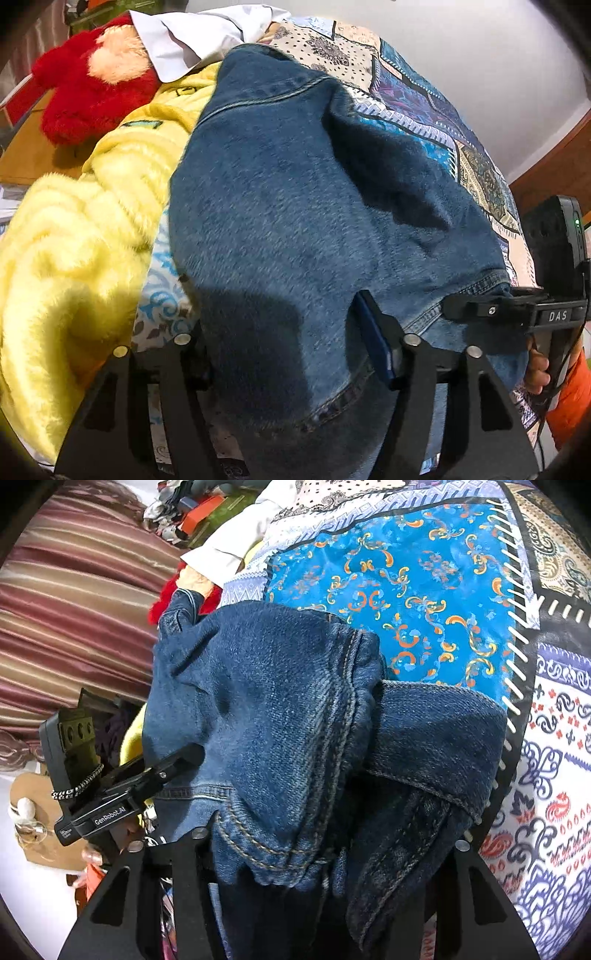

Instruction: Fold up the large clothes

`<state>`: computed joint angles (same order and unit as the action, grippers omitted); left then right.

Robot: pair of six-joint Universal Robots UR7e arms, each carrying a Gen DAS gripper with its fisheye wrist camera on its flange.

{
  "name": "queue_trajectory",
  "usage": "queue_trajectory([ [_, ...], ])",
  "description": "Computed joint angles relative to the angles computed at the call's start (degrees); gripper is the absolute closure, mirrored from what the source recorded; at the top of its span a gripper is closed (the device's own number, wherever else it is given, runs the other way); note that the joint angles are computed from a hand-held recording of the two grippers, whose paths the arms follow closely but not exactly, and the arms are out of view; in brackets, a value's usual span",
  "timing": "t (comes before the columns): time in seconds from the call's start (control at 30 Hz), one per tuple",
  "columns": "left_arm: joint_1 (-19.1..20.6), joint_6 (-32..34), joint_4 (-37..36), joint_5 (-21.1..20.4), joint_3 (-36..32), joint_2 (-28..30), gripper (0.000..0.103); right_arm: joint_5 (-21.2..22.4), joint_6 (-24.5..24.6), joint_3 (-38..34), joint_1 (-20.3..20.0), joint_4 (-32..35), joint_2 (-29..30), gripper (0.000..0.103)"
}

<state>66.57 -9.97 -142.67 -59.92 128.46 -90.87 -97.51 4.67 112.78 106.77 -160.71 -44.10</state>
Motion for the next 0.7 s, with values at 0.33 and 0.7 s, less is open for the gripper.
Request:
queue_trajectory([
  [0.33,-9.38,-1.31,9.37,12.81,8.38,-11.67,0.02,-7.43,-7.49,6.51,1.13,-0.42,-8.09,0.021],
  [0.7,-11.07,2.65,1.16,20.04,1.64,-3.57,0.019,-13.94,-13.68,5.45,6.92,-11.6,-9.05,0.021],
])
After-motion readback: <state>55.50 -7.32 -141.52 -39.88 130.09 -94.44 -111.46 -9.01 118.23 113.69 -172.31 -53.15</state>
